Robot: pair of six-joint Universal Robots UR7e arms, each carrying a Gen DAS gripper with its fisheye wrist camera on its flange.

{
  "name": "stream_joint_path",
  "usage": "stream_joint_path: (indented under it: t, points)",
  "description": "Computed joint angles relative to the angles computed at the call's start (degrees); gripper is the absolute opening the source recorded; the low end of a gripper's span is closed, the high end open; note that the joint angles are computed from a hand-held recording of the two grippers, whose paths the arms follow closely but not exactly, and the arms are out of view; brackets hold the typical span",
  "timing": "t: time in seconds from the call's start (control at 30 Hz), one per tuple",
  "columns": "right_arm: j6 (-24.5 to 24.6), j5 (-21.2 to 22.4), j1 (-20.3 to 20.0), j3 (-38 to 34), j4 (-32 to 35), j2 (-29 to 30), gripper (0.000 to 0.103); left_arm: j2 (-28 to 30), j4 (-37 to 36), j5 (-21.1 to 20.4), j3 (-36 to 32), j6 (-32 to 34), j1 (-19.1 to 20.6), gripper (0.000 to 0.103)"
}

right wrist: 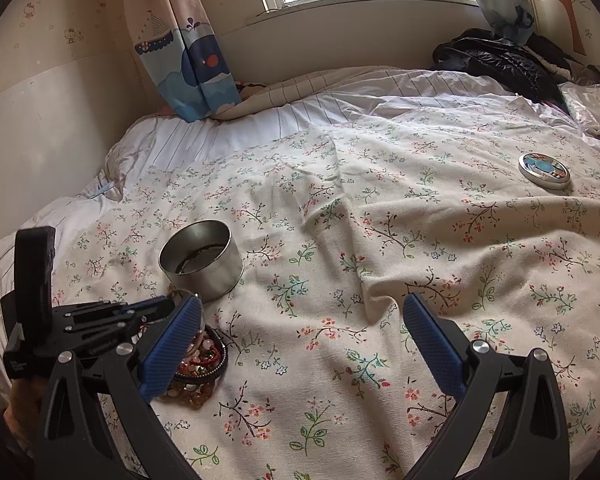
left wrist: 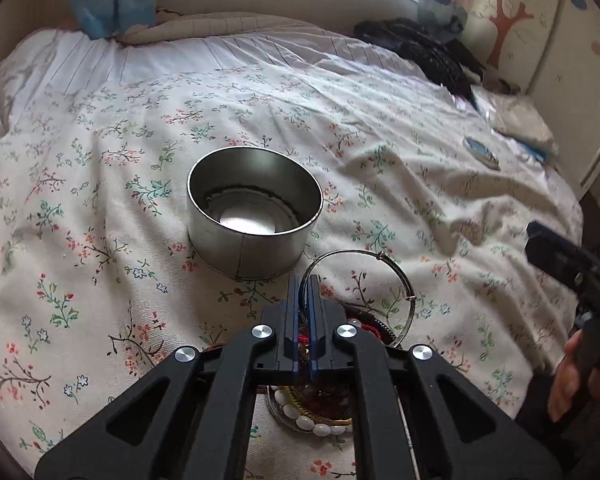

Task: Organize jewelry
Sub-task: 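Reach into the jewelry pile and grasp the silver bangle with the left tool, then grasp the black braided bracelet with the right tool while the left tool holds the silver bangle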

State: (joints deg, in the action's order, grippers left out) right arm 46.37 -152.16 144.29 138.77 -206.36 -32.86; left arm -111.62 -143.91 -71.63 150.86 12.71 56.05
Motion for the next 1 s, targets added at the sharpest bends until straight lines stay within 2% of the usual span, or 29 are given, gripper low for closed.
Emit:
stream_joint_path:
  t: [0.07,0.17,0.3,0.37,0.43,0.53,0.77,0.87,1.0]
  points:
    - [-1.41,0.88,-0.13,-0.73,1.37,0.06,0.097,-0.24,-0.23,-3.10,-1.11,-0.48,2.22,0.003]
    - [-7.52,5.35,-1.13,-1.77,-1.10,1.14,0.097,-0.66,-1.56,-3.16,-1.33,-1.33,3.13,0.003]
    - [-17.20,15.96,-5.48,-3.83,-3.72,2.86,0.097,-0.40,-4.10,-3.48,-2.17,-2.81,5.09,0.003]
    - [-20.55,21.37,-8.06,-4.88,-4.75,3.80,0.097,-0.23,-4.76,-4.25,-2.70,-3.24,6.24,0.003]
    - [-22.57,26.24,-10.61,-5.48,-5.30,4.44,0.097,-0.29,-5.22,-4.35,-2.81,-3.34,6.52,0.003]
    - [-23.95,30.69,-12.89,-6.33,-4.86,5.32,0.097,-0.56,-5.65,-4.32,-2.70,-3.12,6.28,0.003]
    - [-24.94,34.59,-16.00,-8.04,-0.38,6.15,0.096,-1.16,-5.31,-3.71,-2.57,-2.88,5.84,0.003]
    - [-25.16,34.06,-15.45,-8.04,-0.62,6.19,0.072,-1.24,-5.53,-3.70,-2.59,-2.84,5.99,0.003]
    - [-26.03,33.61,-14.74,-7.47,-3.17,5.95,0.069,-1.17,-5.98,-3.53,-2.58,-2.80,6.23,0.004]
